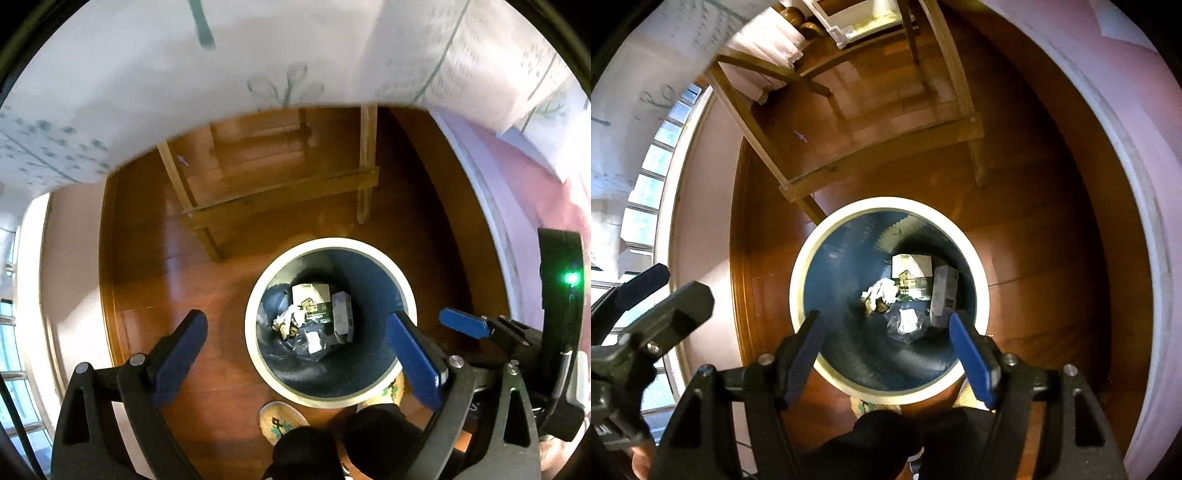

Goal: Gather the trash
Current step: 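Carry both items over the bin and open both grippers, then raise both tools back toward the table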

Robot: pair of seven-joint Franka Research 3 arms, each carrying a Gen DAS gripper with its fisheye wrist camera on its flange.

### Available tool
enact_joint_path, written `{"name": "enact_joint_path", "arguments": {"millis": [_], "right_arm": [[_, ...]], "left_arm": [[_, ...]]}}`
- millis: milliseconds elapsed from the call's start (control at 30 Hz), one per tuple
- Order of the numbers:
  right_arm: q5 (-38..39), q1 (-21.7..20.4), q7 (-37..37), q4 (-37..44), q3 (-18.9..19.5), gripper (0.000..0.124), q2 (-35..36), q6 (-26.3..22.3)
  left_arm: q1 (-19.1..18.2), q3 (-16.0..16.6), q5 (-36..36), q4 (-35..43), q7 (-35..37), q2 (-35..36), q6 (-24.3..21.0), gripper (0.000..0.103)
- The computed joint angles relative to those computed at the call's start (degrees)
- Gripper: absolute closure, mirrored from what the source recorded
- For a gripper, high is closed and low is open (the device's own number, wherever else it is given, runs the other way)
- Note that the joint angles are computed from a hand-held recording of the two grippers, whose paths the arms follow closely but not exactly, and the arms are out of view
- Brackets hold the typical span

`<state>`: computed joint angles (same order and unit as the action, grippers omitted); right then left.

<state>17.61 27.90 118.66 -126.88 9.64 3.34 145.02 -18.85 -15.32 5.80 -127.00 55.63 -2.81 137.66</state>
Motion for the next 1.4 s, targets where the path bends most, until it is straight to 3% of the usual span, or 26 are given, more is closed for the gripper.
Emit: {"name": "enact_joint_path", "arguments": {"millis": [200, 400, 700, 800, 1033, 1400], "right_arm": [[-1.5, -0.3, 2.5, 1.3, -0.1, 0.054, -3.7, -4.7], [-3.6, -1.0, 5.7, 5.4, 0.1, 0.054, -7.6, -12.5], [-8.3, -1.9, 9.6, 18.3, 1.2, 0.054, -11.9, -26.0], [-9.8, -2.0, 10.8, 24.0, 1.7, 0.054, -11.7, -29.3], [-17.5, -1.1, 11.2, 38.6, 3.1, 0.054, -7.8, -34.3], [-29.5, 5.4, 8.0, 67.7, 0.5, 0.054, 7.5, -39.5]], "left_arm": [[0.0, 0.5, -2.8, 2.8, 1.0, -3.6, -5.1, 0.006], [0.0, 0.9, -4.6, 8.8, 2.0, -6.8, -13.2, 0.006], [1.0, 1.9, -4.8, 22.8, 5.2, -10.7, -26.6, 0.006], [1.7, 2.0, -3.7, 27.8, 6.4, -11.2, -29.1, 0.006], [4.2, 2.4, 0.3, 37.3, 7.4, -10.9, -32.7, 0.006], [7.8, 3.9, 2.7, 45.0, 7.4, -9.2, -31.7, 0.007]]}}
